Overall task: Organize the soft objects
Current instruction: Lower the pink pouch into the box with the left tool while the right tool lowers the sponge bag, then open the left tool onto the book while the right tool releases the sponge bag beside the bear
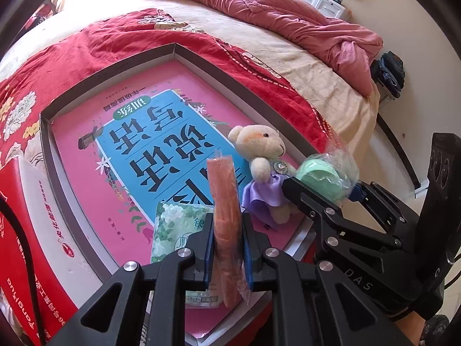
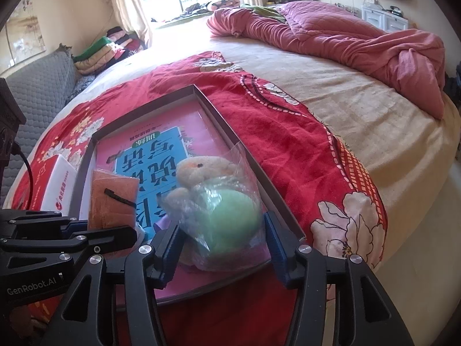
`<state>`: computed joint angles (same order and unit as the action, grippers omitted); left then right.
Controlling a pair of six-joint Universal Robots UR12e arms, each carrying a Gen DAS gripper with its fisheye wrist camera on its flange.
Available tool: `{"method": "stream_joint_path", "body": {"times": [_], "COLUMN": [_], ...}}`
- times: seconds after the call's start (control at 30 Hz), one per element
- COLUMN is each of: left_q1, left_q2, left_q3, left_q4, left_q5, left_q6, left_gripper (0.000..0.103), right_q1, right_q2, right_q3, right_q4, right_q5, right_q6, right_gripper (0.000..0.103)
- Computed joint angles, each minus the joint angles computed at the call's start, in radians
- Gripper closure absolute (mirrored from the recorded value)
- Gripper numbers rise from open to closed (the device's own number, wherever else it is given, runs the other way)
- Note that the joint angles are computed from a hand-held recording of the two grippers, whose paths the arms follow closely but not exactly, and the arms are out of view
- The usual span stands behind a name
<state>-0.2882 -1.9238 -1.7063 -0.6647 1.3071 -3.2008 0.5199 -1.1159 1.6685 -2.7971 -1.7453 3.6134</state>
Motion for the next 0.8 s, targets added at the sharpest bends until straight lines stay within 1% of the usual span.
{"method": "stream_joint_path", "body": {"times": [0.1,0.17,0.23,0.4,0.53,0.63,0.7,0.8], "left_q1": [0.000,-0.001,-0.002,-0.003,-0.003,-0.003,-0.003,-0.002], "left_q2": [0.000,0.000,0.000,0.001,0.001,0.003,0.006,0.010], "left_q3": [0.002,0.002,0.005,0.007,0.009,0.009,0.007,0.004], "left_q4": [-0.006,-0.008,-0.013,-0.028,-0.035,-0.036,-0.034,-0.033], "left_q5": [0.001,-0.002,-0.003,-0.013,-0.015,-0.016,-0.016,-0.013], "left_q6": [0.004,0.006,0.008,0.017,0.016,0.016,0.015,0.011], "left_gripper": [0.085,0.085,0.085,0.084,0.080,0.075,0.074,0.067], "right_q1": [0.002,0.000,0.001,0.007,0.015,0.019,0.020,0.021], "right_q2": [-0.004,-0.008,-0.010,-0.011,-0.012,-0.011,-0.011,-0.012], "right_q3": [0.006,0.013,0.017,0.021,0.023,0.022,0.021,0.022], "right_q4": [-0.017,-0.038,-0.048,-0.087,-0.120,-0.129,-0.131,-0.135], "right_q5": [-0.019,-0.015,-0.023,-0.058,-0.094,-0.115,-0.120,-0.126], "right_q6": [0.005,0.011,0.014,0.010,-0.003,-0.010,-0.012,-0.015], "right_gripper": [0.045,0.043,0.037,0.037,0.034,0.033,0.033,0.033]}}
